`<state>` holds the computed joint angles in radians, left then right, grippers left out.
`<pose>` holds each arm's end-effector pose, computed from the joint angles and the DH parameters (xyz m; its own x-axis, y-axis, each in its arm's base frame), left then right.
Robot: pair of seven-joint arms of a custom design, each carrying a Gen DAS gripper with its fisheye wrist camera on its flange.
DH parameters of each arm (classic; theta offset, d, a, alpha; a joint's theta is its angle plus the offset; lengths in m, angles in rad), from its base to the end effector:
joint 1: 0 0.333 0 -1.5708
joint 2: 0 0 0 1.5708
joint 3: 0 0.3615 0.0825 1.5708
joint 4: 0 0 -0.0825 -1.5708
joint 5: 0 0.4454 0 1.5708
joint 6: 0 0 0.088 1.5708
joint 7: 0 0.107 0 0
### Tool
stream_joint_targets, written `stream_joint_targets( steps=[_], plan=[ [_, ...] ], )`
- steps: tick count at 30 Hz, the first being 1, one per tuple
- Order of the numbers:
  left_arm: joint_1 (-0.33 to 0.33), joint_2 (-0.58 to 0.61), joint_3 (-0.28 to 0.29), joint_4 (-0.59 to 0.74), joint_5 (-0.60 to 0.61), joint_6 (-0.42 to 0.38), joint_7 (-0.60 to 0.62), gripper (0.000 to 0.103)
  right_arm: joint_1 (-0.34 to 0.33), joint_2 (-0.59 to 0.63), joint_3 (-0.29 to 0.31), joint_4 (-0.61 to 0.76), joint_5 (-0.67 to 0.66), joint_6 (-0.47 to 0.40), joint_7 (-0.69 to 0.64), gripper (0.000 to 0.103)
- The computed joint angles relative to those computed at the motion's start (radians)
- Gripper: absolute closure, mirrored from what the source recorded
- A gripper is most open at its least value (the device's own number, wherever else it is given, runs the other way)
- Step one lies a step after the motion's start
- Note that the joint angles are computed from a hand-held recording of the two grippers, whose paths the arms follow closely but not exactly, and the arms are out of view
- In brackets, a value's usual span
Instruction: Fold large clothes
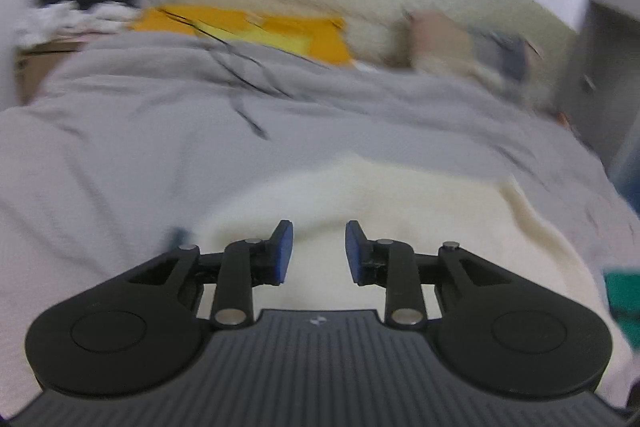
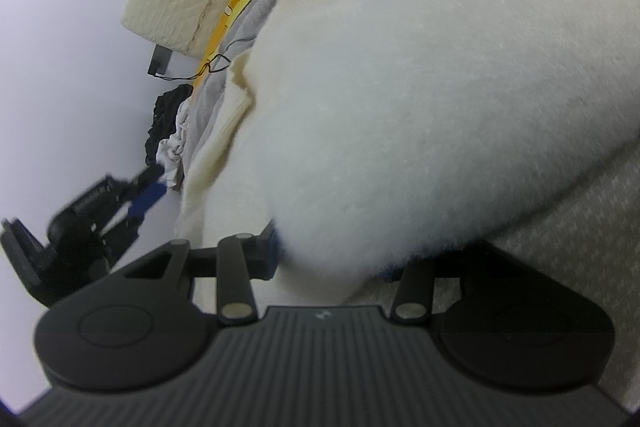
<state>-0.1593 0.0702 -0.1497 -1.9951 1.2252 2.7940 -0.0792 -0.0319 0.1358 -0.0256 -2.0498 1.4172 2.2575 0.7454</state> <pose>0.6172 -0.2406 0.5018 0.2027 -0.9600 0.1931 -0.5159 -0.2724 -0.8122 0.6512 -0.0104 0.4087 0.0861 -0.5728 -0.8151 -0.8660 0.3615 -0.3455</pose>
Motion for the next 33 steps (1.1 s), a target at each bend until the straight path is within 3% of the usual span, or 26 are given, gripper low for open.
stream_joint_targets(
  steps=[2, 6, 11, 15, 25, 29, 33],
  plan=[
    [0.003, 0.069, -0.019, 0.057, -0.211, -0.028, 0.195, 0.069, 0.0, 0.0, 0.0, 0.0, 0.0, 0.001, 0.0, 0.054],
    [-0.01, 0.206, -0.024, 0.2, -0.444, -0.169, 0.385, 0.069, -0.002, 0.002, -0.001, 0.001, 0.001, -0.004, -0.003, 0.055],
    [-0.056, 0.283, 0.047, 0.299, -0.422, -0.207, 0.296, 0.069, -0.01, 0.009, -0.004, 0.008, -0.003, -0.033, 0.01, 0.055],
    [-0.121, 0.345, 0.117, 0.402, -0.268, -0.326, 0.186, 0.069, -0.012, 0.008, -0.002, 0.008, -0.004, -0.036, 0.015, 0.055],
    [-0.164, 0.449, 0.169, 0.547, -0.065, -0.465, 0.067, 0.07, -0.007, 0.0, 0.0, -0.007, 0.014, -0.023, -0.003, 0.054],
    [-0.123, 0.466, 0.156, 0.567, -0.126, -0.436, 0.093, 0.07, -0.008, -0.004, -0.004, -0.014, 0.014, -0.024, -0.02, 0.054],
    [-0.046, 0.486, 0.125, 0.567, -0.296, -0.339, 0.143, 0.07, -0.006, -0.003, -0.004, -0.012, 0.013, -0.018, -0.037, 0.054]
  ],
)
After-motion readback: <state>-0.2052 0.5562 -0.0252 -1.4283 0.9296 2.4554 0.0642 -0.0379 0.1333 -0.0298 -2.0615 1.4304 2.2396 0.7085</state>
